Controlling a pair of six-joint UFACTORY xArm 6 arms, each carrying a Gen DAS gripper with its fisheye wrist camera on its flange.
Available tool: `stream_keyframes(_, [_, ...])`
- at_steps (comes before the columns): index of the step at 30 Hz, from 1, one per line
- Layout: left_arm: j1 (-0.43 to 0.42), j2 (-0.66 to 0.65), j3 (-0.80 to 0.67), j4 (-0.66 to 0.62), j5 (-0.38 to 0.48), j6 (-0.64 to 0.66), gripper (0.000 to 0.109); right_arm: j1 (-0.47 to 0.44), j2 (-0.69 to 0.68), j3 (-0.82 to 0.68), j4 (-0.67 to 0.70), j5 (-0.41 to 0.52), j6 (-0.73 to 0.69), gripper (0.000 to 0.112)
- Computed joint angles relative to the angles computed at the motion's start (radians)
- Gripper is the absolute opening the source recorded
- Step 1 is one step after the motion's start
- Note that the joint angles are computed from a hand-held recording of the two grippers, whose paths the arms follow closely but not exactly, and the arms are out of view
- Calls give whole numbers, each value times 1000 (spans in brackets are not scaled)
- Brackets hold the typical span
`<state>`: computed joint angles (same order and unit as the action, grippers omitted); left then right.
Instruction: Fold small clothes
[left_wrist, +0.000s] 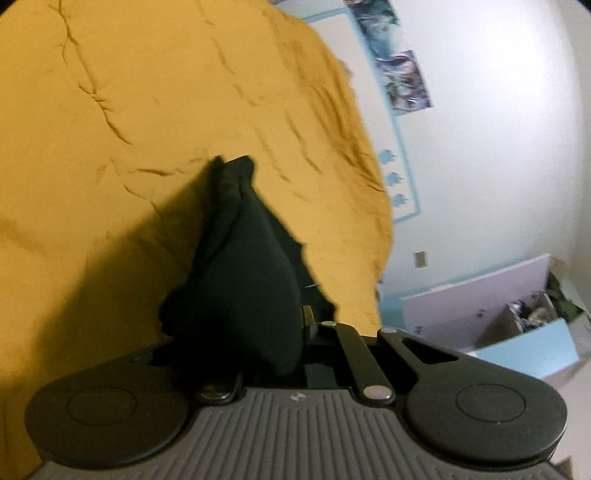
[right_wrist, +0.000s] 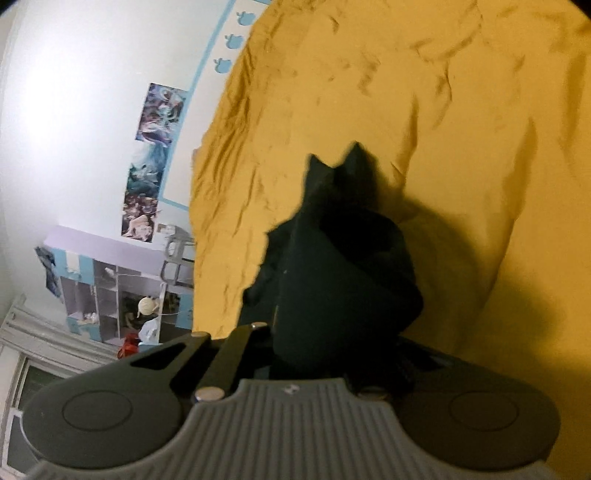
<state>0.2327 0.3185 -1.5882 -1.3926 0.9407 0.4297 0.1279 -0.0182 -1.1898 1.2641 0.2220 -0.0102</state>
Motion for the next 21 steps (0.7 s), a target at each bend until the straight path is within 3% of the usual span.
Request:
stream_keyframes(3, [14, -108, 125, 7, 46, 29, 5, -16, -126, 113, -40, 19, 42, 0])
stream_keyframes(8, [36, -249, 353, 57, 117, 21, 4, -57, -332, 367, -200, 73, 261, 0])
stream_keyframes(10, [39, -270, 392, 135, 101, 2, 4, -63, -387, 450, -253, 77, 344, 0])
stream_keyframes(13, [91, -298, 398, 233, 132, -18, 7, -76, -475, 544, -109, 94, 332, 7])
stream_keyframes(15, [129, -340, 384, 332, 161, -62, 8, -110, -559, 597, -101, 114, 360, 15])
stream_keyframes(18, [185, -418, 370, 505, 193, -97, 7, -166, -696, 661, -329, 136, 499, 34])
stream_keyframes(21, [240, -486, 391, 475, 200, -40, 8, -210, -793, 664, -563, 189, 567, 36])
